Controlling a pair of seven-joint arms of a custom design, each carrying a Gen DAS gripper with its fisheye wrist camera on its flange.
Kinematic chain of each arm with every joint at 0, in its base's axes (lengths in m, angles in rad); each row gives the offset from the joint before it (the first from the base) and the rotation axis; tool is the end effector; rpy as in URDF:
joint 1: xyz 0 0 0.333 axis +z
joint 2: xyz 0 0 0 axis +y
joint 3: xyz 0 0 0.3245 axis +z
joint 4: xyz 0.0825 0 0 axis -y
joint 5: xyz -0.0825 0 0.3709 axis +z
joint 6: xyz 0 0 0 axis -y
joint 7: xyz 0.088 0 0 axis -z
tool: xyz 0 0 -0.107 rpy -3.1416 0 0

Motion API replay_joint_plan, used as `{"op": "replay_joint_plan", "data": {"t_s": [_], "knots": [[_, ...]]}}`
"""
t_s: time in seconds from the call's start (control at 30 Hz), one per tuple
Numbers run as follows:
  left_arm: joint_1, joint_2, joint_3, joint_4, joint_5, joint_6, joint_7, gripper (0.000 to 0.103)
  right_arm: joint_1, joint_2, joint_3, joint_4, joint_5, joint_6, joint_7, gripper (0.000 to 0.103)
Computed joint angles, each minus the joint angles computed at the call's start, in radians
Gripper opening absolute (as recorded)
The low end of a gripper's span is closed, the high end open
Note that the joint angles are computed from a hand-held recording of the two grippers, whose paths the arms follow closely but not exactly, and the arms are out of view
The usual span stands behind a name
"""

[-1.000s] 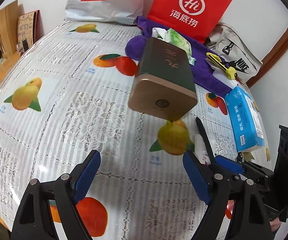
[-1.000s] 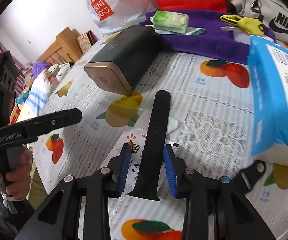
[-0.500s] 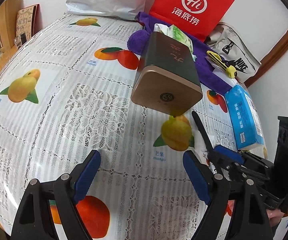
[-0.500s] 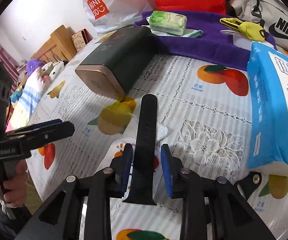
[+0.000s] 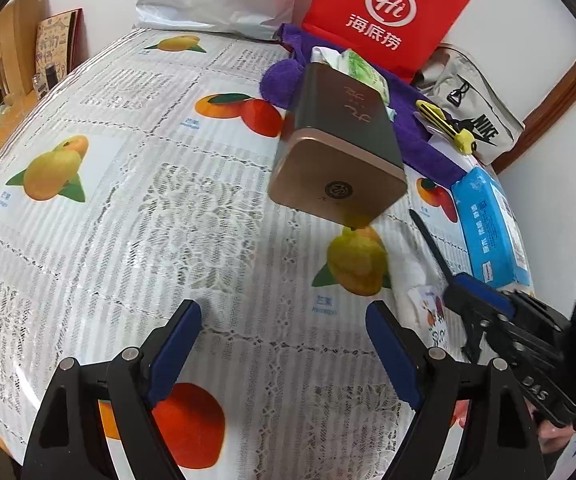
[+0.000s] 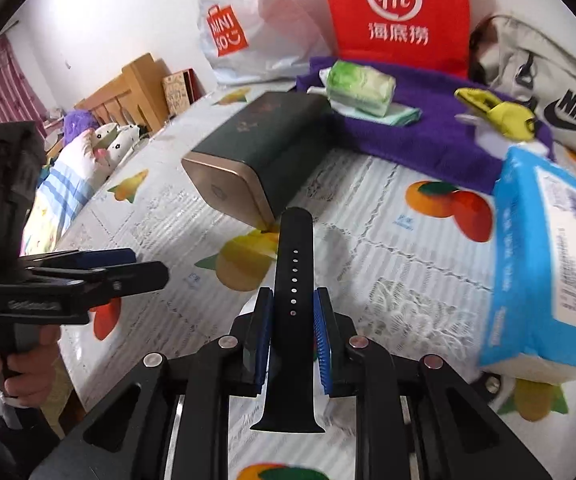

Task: Organize soft objects
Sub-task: 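Grasp the black watch strap with the right tool and lift it, then grasp the crumpled white tissue with the left tool while the right tool holds the strap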

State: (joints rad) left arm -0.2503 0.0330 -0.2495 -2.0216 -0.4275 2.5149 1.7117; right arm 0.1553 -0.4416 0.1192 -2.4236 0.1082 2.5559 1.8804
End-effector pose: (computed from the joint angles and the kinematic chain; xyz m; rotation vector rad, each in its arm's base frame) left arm 0.5164 -0.2764 0.4982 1.7231 -2.4599 0.8649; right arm 0.4238 0.1238 0.5454 -1.7429 1.9345 -0.3259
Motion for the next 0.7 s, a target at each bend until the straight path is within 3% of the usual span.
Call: {"op": "replay_joint_plan", "data": {"t_s": [0.37,0.63,0.7], "knots": [[-0.051,-0.006,-0.035,0.003,-0.022,-0.003,0.087,0.084,-0.085,-0.239,0.049,-0.126,-0.103,-0.083,0.106,0.020],[-0.086,-0.048,-0.034,-0.074,0.202,0.072,0.015,0.084,-0.111,-0.401,0.045,-0.240,-0.099,-0.156,0.138,0.020],[-0.089,-0.061,-0.027,-0.089,0.194,0.073,0.029,0.084,-0.114,-0.423,0.040,-0.260,-0.090,-0.157,0.139,0.020]]}}
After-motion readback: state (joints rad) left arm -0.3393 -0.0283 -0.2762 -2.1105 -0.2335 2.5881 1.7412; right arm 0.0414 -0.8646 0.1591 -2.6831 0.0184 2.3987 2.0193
